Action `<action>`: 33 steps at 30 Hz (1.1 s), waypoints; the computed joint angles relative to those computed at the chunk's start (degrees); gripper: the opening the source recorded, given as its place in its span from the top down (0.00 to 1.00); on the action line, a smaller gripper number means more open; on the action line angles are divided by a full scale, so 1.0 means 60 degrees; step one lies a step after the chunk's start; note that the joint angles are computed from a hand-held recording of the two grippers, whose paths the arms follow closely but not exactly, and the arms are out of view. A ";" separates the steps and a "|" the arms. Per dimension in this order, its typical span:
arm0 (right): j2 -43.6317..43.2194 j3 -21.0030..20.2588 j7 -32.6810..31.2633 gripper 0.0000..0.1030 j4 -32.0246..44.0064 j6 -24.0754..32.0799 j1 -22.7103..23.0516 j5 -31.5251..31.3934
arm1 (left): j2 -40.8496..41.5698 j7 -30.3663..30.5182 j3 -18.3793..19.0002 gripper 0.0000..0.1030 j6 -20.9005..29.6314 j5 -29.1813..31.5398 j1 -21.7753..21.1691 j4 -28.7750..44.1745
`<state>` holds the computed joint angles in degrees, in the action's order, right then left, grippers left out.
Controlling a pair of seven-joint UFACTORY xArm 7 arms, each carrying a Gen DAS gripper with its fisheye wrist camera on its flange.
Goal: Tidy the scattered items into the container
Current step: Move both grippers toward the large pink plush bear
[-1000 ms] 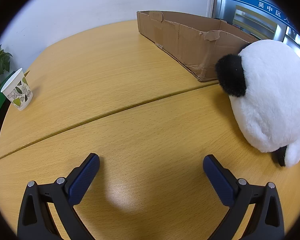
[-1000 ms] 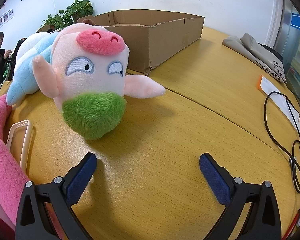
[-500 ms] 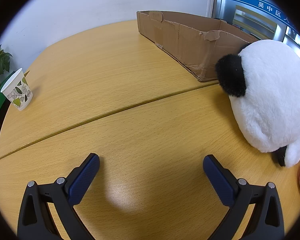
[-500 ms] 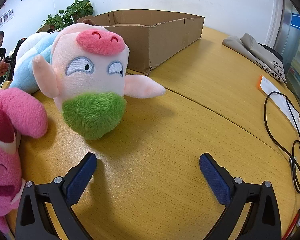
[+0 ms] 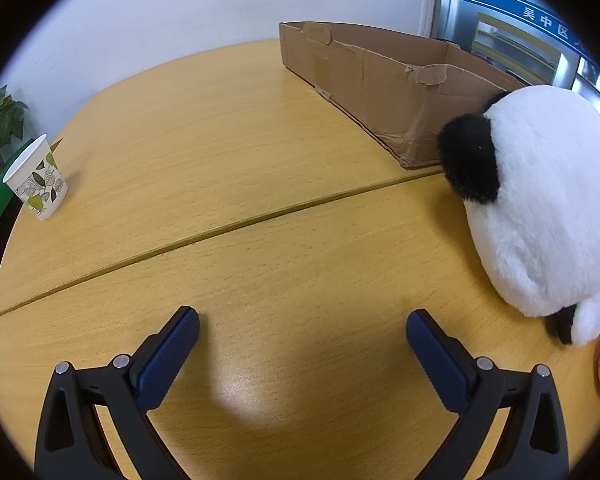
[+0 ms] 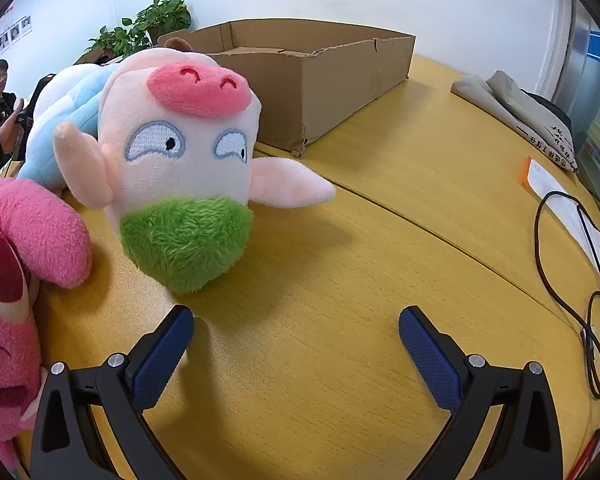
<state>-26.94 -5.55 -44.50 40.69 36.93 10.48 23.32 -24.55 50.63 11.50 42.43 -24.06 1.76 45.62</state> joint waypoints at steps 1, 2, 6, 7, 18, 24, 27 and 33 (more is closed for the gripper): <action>0.0005 0.0053 0.0100 0.00 -0.0004 -0.0037 -0.0034 -0.0025 | -0.0085 -0.0304 -0.0148 0.00 -0.0141 0.0091 0.0097 -0.0116; 0.0007 0.0130 0.0247 0.00 -0.0021 -0.0103 -0.0076 -0.0073 | -0.0210 -0.0681 -0.0302 0.00 -0.0282 0.0221 0.0202 -0.0253; 0.0185 0.0347 0.0798 0.00 0.0072 -0.0338 -0.0150 -0.0276 | -0.0774 -0.1447 -0.0433 0.01 -0.0325 0.0591 0.0231 -0.0728; 0.0184 0.0425 0.1012 0.00 0.0053 -0.0407 -0.0184 -0.0354 | -0.1011 -0.1671 -0.0469 0.01 -0.0452 0.0606 0.0229 -0.0928; -0.1741 0.0739 0.4141 0.00 -0.0775 0.1225 -0.0991 -0.1933 | -0.6407 -0.5623 -0.1853 0.01 -0.0111 0.1149 -0.0050 -0.2344; -0.5435 0.0524 0.5159 0.02 -0.1681 0.2113 -0.1336 -0.2276 | -0.7863 -0.7542 -0.2698 0.01 0.1107 0.1571 -0.0490 -0.1982; -0.7110 0.0363 0.5726 0.00 -0.1406 0.2970 -0.1223 -0.2069 | -0.8345 -0.8254 -0.3060 0.01 0.1669 0.1862 -0.0778 -0.1619; -0.8995 0.1931 0.6463 0.00 -0.0893 0.3800 -0.0669 -0.2452 | -0.8792 -0.9863 -0.3412 0.01 0.2527 0.1896 -0.1544 -0.1114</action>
